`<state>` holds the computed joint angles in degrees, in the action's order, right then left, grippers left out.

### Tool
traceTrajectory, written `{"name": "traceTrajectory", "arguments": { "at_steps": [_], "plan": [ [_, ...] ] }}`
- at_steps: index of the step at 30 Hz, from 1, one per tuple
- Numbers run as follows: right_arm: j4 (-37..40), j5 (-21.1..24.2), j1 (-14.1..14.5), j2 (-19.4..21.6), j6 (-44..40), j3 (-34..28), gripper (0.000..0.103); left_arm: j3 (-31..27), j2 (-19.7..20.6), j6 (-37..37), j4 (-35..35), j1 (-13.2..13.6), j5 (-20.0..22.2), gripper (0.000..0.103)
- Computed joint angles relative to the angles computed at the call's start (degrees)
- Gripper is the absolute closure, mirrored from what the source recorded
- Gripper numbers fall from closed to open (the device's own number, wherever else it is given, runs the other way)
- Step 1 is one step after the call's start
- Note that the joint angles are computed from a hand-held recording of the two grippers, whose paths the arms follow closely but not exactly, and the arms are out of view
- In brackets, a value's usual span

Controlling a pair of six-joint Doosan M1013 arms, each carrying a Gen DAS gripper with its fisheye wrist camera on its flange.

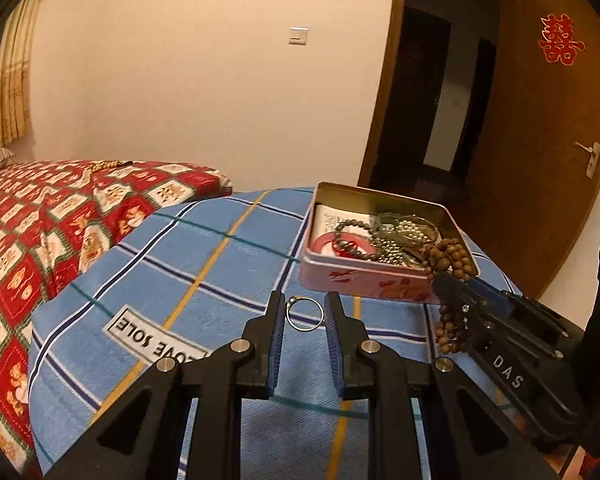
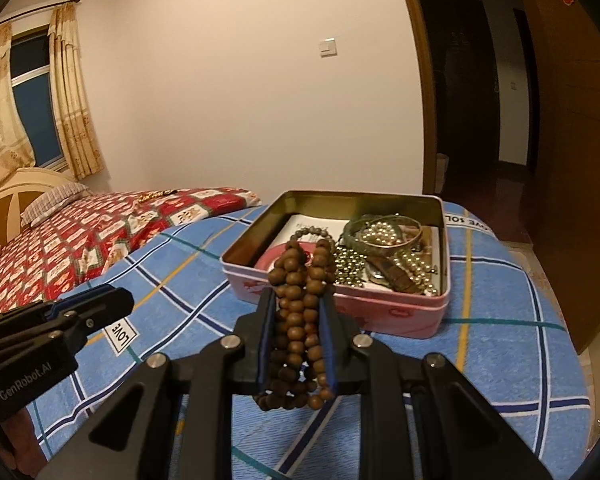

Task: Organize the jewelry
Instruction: 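Carry the silver ring and brown bead strand over the tin, then lower the ring and brown bead strand into the tin and open both tools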

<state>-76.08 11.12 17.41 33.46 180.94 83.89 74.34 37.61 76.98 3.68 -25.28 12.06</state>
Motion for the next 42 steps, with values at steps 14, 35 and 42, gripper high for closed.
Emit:
{"name": "traceTrajectory", "arguments": {
  "at_steps": [14,35,42],
  "plan": [
    [-5.73,1.94,-0.7,-0.92,8.26,1.09,0.079,-2.92,1.35,9.87,-9.37,-0.72,0.97,0.083],
    [-9.31,4.26,-3.19,0.68,12.46,-3.6,0.079,-12.22,6.27,19.98,-19.95,-1.37,3.99,0.083],
    [-7.87,5.16,-3.67,2.33,11.3,-5.47,0.079,-17.3,9.1,22.06,-22.51,-1.25,5.74,0.083]
  ]
}}
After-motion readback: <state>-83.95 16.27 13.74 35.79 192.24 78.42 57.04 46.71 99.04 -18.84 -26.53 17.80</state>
